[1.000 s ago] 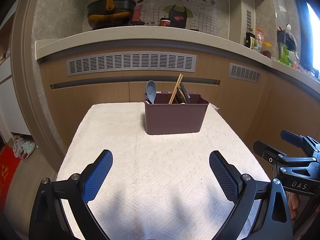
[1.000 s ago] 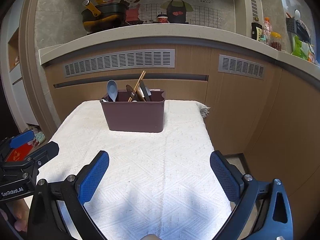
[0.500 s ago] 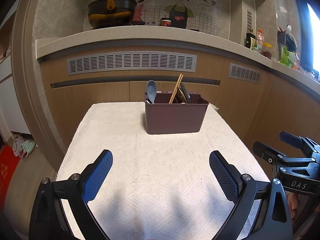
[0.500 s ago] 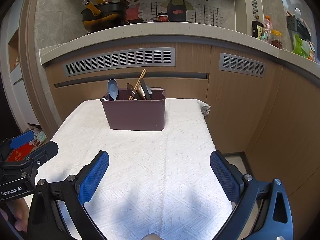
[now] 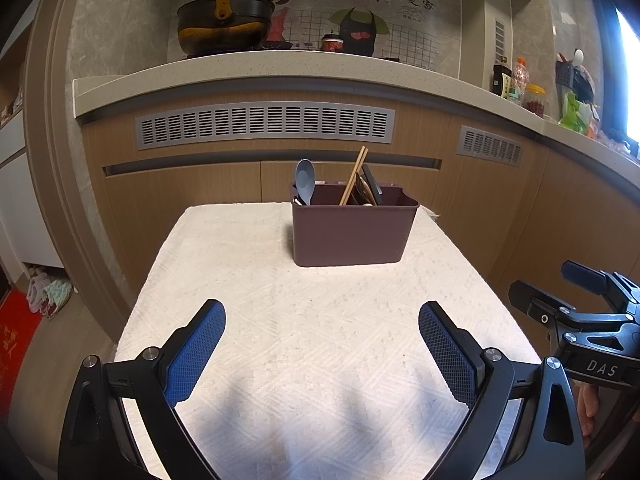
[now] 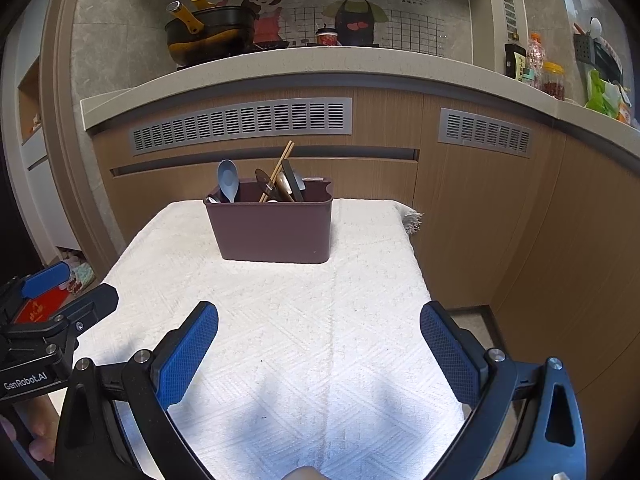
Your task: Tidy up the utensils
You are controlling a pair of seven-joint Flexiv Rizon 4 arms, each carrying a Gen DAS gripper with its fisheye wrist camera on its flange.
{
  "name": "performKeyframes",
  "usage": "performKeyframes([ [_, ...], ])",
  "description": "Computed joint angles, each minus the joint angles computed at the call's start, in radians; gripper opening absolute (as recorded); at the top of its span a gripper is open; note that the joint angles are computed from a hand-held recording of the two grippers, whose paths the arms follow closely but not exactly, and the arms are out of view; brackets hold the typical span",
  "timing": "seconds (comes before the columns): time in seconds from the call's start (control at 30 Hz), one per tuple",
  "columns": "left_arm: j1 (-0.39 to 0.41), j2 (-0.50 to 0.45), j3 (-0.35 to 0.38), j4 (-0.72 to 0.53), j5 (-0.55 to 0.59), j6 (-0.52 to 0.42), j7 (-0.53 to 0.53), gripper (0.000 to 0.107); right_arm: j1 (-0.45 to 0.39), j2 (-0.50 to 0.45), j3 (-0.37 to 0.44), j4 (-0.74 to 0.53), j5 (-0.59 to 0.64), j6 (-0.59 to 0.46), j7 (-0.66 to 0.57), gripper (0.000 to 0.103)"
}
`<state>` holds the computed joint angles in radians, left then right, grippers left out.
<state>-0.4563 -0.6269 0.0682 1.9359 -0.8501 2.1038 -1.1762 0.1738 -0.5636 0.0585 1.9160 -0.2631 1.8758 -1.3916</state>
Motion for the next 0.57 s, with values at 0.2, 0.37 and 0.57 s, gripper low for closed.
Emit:
performKeyframes([
  [0.2,0.001,0.002,0.0,0.003,0.002,0.003,-0.002,0.097,0.011,0.005,-0.011,0.005,0.009,0.011,-0.004,0.101],
  [0.37,-0.002,0.001,0.002,0.003,-0.005,0.004,0.002,0.097,0.014,0.006,-0.013,0.007,0.01,0.01,-0.01,0.101],
  [0.57,-0.011,0.003,0.003,0.005,-0.032,0.011,0.016,0.099,-0.002,0.003,0.003,0.006,0.005,0.023,-0.009,0.101],
])
